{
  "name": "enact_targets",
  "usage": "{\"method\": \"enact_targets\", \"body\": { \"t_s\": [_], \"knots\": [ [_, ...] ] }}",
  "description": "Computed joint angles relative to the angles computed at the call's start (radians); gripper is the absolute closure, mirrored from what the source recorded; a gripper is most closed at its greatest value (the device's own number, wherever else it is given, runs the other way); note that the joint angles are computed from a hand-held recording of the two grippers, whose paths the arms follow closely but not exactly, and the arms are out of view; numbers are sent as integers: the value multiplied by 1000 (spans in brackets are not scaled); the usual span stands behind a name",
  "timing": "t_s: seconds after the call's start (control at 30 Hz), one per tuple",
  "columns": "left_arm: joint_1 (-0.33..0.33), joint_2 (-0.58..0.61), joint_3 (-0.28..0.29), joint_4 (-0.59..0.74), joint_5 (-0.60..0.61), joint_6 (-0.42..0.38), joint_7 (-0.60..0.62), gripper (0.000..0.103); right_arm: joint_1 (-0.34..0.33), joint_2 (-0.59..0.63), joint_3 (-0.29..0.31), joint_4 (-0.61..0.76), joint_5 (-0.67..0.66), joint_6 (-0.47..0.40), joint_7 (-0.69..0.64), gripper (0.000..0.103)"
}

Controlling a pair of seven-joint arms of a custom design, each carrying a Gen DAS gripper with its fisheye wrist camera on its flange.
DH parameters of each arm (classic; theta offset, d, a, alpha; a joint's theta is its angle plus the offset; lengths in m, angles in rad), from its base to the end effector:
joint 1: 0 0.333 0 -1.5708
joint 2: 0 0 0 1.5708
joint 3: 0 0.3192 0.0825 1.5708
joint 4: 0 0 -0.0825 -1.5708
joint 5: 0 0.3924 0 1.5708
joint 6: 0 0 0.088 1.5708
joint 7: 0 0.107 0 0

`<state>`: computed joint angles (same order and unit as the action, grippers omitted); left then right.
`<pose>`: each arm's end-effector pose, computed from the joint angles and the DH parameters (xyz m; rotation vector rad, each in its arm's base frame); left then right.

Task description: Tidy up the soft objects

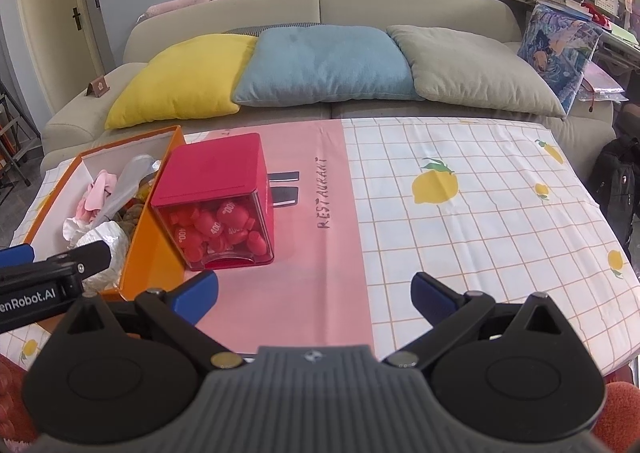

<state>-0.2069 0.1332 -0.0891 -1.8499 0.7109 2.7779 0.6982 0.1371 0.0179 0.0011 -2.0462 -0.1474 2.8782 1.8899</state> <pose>0.6145 -0.2145 0.5355 -1.7017 1.6754 -0.8219 0.6038 0.0925 0.5275 -1.6651 1.7595 -0.6533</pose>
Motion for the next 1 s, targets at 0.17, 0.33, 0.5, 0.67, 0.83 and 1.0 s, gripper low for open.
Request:
{"method": "enact_targets", "body": {
  "t_s": [0.17, 0.33, 0.5, 0.67, 0.83, 1.0],
  "knots": [
    [-1, 1, 0, 1, 4, -1, 0, 0, -1, -1, 0, -1, 0, -2, -1, 3],
    [-2, 1, 2, 2, 14, -5, -10, 0, -2, -1, -1, -2, -4, -3, 3, 3],
    [-1, 0, 2, 4, 21, -13, -20, 0, -2, -1, -1, -2, -3, -4, 2, 3],
    [1, 0, -1, 4, 15, -15, -16, 0, -2, -1, -1, -1, -4, -5, 1, 3],
    [3, -1, -2, 3, 12, -14, -10, 0, -3, -1, -1, -4, -4, -5, 0, 3],
    [1, 0, -1, 4, 19, -17, -16, 0, -2, 0, -1, -5, -8, -5, 5, 3]
  ]
}}
